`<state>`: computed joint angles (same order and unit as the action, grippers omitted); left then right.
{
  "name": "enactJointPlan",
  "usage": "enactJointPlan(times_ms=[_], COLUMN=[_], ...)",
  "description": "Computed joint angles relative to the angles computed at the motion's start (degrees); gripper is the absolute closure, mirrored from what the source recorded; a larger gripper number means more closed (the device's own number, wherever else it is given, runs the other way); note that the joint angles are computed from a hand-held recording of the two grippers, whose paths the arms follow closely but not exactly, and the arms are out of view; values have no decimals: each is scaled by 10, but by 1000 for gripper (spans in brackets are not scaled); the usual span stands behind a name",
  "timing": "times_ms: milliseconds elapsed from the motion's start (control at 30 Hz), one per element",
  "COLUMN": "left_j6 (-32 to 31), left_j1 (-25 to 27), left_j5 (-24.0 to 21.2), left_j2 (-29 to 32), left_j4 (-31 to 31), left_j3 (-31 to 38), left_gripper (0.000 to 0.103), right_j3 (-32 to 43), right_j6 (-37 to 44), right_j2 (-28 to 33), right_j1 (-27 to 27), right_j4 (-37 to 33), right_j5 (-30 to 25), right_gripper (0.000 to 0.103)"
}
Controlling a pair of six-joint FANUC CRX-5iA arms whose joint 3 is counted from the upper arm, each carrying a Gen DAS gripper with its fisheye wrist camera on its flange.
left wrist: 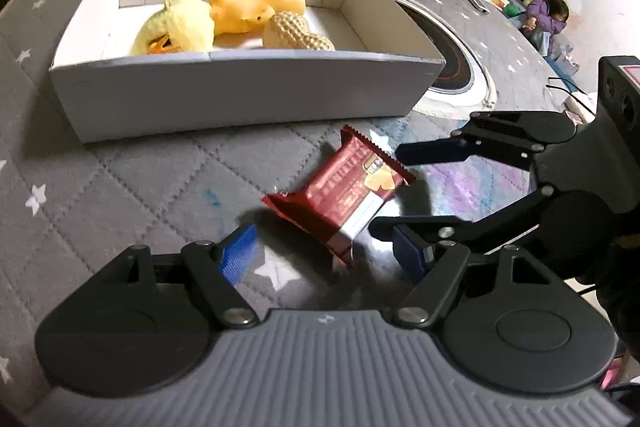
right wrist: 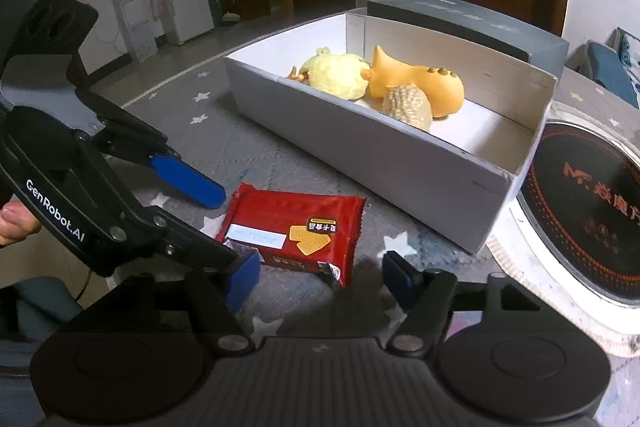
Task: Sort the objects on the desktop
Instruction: 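Move the left gripper to the red snack packet and grasp it, then lift the red snack packet with the left gripper over the white box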
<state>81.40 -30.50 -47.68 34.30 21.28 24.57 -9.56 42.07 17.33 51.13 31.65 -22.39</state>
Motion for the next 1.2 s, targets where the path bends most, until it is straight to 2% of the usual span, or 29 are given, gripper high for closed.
enactJointPlan(times_ms=[100,167,267,500,800,933,1200], left_j6=[2,-3,-11,-38,-80,-138,-131], left_j1=[0,2,6,14,16,24,31], left_j5=[1,1,0,-6,0,12,8], left_j2=[2,4,5,11,10,5,16], left_j4=[-2,4,17,44,75,142,167], left_j3=[2,2,0,2,-9,-38,-36], left_gripper=[30,30,33,33,46,46,46], right_j3=[4,2,3,-2,-8,-10,-9], right_j6=[3,2,9,-3,-18,-19,-33], right_j2=[5,5,5,5,6,6,12], right_j1=[-1,-1,-1,-2,-3,-4,-5], right_j4=[-5,-2,-7,10,32,35,56], right_j5=[2,8,10,15,22,28,28], right_gripper=[43,50,54,54,57,57,57])
